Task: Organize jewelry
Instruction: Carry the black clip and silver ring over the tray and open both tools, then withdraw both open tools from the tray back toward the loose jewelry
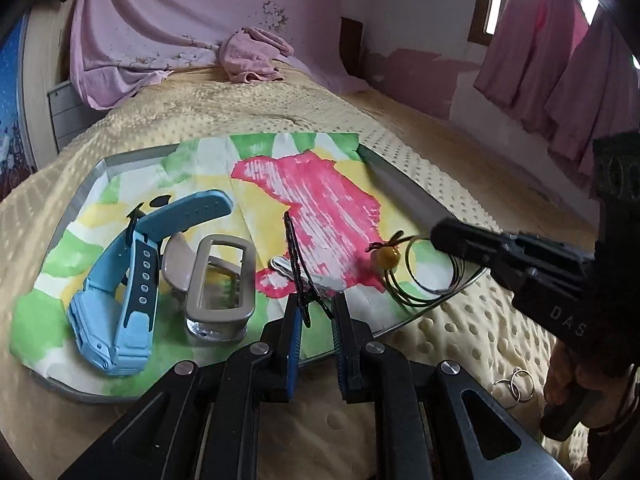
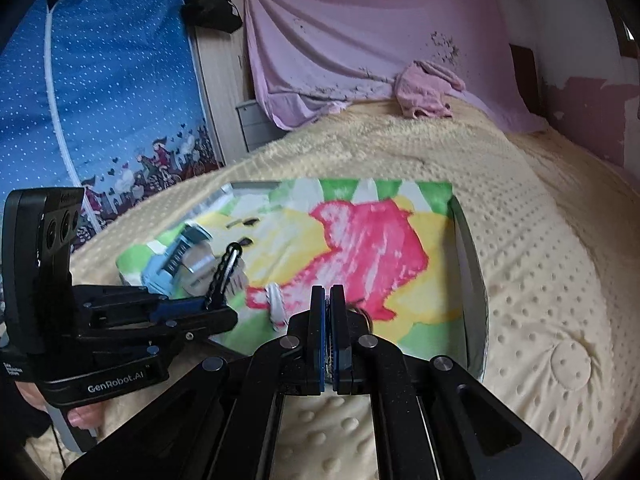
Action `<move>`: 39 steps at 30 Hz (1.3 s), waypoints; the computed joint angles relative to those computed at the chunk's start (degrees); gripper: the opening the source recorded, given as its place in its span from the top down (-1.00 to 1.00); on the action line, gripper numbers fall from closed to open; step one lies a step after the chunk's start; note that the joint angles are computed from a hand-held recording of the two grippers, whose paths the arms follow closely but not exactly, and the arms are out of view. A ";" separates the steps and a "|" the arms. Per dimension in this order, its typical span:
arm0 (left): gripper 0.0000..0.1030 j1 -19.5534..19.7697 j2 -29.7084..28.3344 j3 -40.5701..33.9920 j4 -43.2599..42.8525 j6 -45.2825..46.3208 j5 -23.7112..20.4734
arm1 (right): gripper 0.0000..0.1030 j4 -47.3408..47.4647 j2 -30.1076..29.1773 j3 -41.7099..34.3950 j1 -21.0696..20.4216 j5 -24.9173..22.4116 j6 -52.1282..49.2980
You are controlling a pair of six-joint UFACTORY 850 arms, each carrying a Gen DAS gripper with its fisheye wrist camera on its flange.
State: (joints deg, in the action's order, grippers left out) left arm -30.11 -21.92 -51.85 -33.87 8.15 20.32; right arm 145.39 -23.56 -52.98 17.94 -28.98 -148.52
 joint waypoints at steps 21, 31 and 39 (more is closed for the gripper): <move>-0.62 -7.51 8.41 11.47 -11.38 -1.60 18.36 | 0.22 12.76 9.87 13.58 -2.84 -10.73 -12.59; -1.00 -17.19 12.61 17.74 -24.71 2.56 33.87 | -0.68 16.00 20.05 25.40 -4.14 -21.43 -14.90; -1.00 -24.55 13.99 21.04 -33.32 4.49 39.97 | -0.81 18.40 26.17 32.71 -4.64 -22.61 -15.88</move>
